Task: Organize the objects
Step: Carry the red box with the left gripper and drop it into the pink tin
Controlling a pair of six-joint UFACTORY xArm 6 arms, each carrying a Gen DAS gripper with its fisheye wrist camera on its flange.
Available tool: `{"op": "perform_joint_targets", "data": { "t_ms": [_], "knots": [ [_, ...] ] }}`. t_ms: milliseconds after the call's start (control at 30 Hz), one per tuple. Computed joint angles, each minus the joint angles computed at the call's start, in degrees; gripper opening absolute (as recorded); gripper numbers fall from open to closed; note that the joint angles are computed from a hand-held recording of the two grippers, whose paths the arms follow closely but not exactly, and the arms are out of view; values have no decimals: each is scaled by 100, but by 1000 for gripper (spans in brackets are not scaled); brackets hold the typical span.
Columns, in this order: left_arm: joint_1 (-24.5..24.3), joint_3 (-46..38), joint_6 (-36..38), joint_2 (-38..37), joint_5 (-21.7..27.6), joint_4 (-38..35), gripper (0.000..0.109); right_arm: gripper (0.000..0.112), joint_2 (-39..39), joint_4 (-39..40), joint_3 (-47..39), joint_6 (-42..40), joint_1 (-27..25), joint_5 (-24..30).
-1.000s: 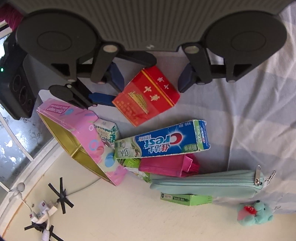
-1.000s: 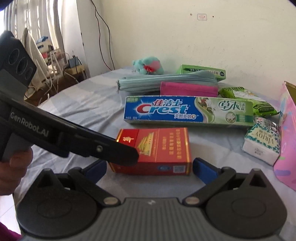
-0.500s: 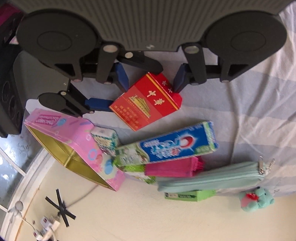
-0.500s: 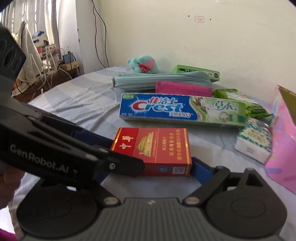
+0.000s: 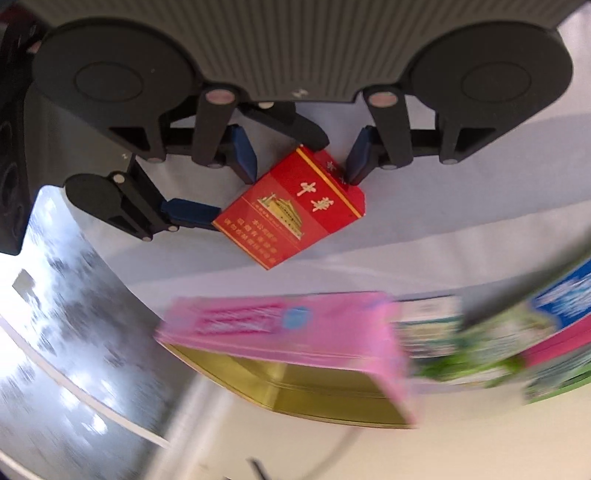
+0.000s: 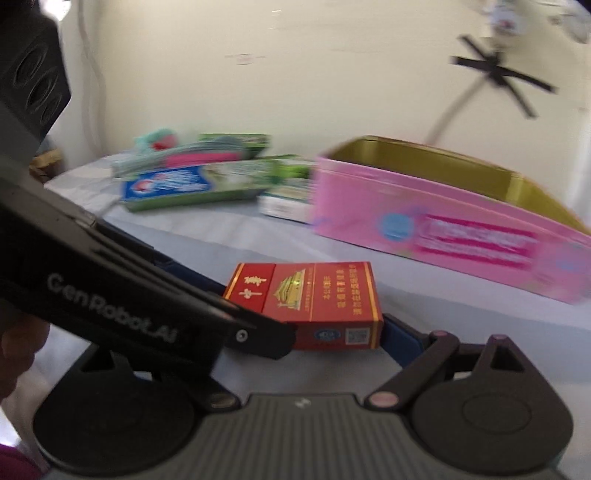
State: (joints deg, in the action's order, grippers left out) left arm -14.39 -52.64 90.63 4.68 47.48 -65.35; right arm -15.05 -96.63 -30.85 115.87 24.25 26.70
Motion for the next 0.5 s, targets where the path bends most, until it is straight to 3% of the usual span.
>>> {"op": "perform_joint_targets", "data": {
  "t_ms": [167, 333, 500],
  "knots": [
    [-619, 177, 73, -194, -88, 146, 56, 94, -875, 313, 849, 162, -116, 420],
    [-1066, -284, -361, -115, 84, 187, 56, 94, -1688, 107, 1243, 273, -356, 965],
    [-1638, -639, 90, -204, -557, -535, 56, 94, -1839, -674, 956, 225, -900, 1273]
  ]
}}
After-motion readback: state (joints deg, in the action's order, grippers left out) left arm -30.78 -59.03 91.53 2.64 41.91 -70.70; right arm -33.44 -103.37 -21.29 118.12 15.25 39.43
